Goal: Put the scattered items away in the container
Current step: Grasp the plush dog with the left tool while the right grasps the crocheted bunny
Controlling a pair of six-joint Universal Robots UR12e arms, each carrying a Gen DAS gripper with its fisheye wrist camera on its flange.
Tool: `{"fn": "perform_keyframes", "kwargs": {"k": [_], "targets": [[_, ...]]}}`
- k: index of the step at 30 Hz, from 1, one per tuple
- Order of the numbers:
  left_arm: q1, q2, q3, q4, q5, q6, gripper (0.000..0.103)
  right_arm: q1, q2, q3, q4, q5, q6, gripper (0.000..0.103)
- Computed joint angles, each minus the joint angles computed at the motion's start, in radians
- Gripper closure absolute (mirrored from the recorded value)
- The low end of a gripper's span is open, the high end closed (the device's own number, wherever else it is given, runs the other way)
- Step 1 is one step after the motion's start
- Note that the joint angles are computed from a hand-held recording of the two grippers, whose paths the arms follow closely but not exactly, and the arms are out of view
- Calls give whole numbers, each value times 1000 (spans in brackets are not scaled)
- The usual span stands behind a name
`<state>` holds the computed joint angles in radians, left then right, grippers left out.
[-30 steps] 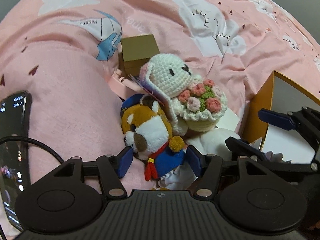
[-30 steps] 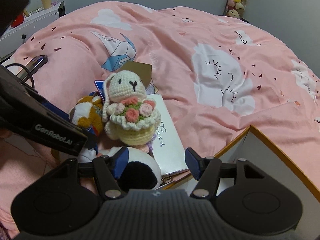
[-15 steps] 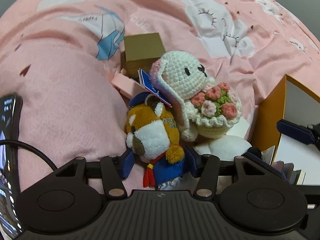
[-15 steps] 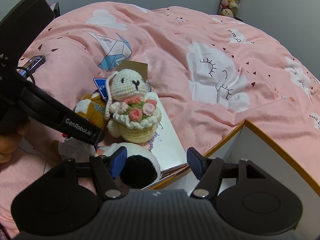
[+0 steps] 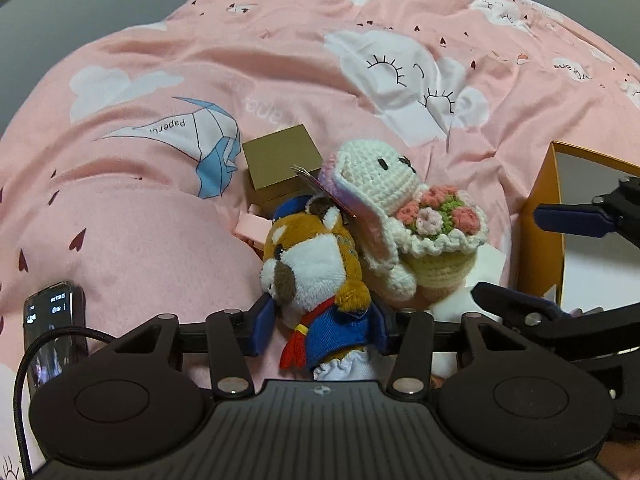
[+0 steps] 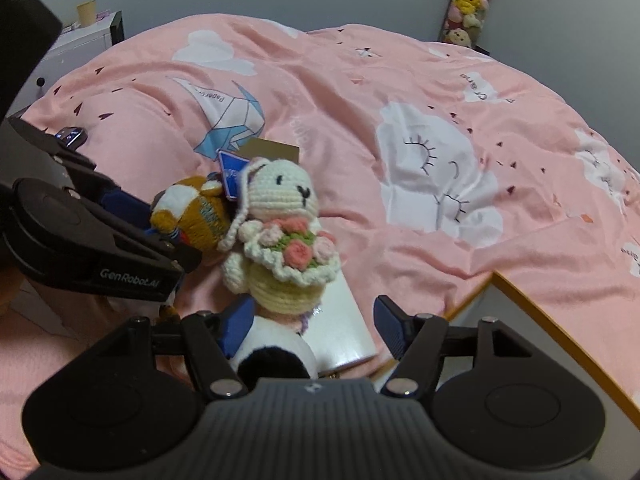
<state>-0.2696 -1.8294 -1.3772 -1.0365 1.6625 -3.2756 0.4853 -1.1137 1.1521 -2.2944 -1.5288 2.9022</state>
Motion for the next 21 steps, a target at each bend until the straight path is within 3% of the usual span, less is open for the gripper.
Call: {"fn": "perform_keyframes", "kwargs": {"k": [13, 21], "targets": [[30, -1, -10, 8, -76, -85, 42, 6, 69, -72, 39, 52, -77, 35], [36, -4, -11, 14, -82, -111, 42, 6, 92, -95, 45, 85, -72, 37]]}}
